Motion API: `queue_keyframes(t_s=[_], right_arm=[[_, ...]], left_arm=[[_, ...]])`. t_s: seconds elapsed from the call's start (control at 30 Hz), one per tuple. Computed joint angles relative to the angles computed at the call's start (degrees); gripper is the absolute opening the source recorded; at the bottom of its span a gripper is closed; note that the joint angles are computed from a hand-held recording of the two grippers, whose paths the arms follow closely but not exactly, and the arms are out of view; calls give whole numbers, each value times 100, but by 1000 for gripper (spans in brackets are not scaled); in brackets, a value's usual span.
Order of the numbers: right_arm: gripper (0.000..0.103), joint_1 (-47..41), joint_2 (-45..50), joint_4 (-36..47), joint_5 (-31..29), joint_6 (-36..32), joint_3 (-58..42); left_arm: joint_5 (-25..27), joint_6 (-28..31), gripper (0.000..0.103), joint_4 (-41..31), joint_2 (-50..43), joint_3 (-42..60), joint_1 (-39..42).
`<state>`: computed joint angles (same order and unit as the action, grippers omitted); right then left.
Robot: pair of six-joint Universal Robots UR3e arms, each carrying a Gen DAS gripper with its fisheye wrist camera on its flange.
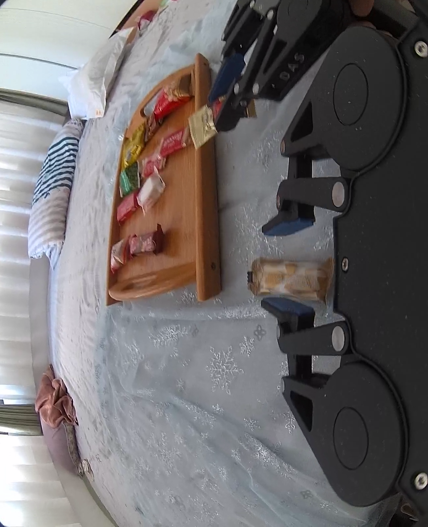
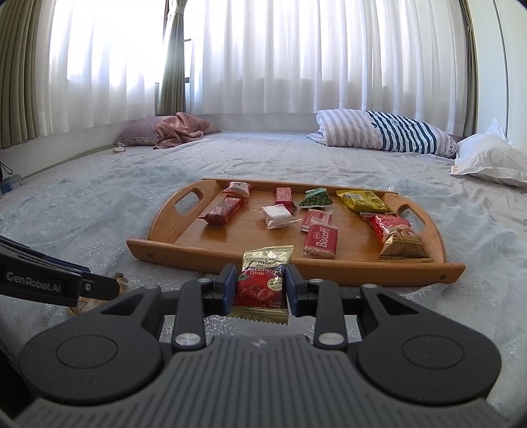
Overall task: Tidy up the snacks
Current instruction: 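Lift pastry bar and gold packet and carry both over the tray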
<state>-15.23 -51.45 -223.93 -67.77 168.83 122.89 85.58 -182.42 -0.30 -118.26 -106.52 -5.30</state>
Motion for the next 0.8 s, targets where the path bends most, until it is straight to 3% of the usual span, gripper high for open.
queue_keyframes(t_s=[0.33,0.37,0.4,0.8], right_arm=[[37,7,28,71,-69,14,-79],[37,5,31,64,-70,15,-75],[37,8,33,59,-78,15,-76],[37,16,75,-24,-168,158,-246]], left_arm=[[-141,150,38,-263,-273,245,30],[-106,134,34,-277,-303,272,24],[-62,102,22,-267,-301,274,9],[-320,-122,21,-72,247,242,34]])
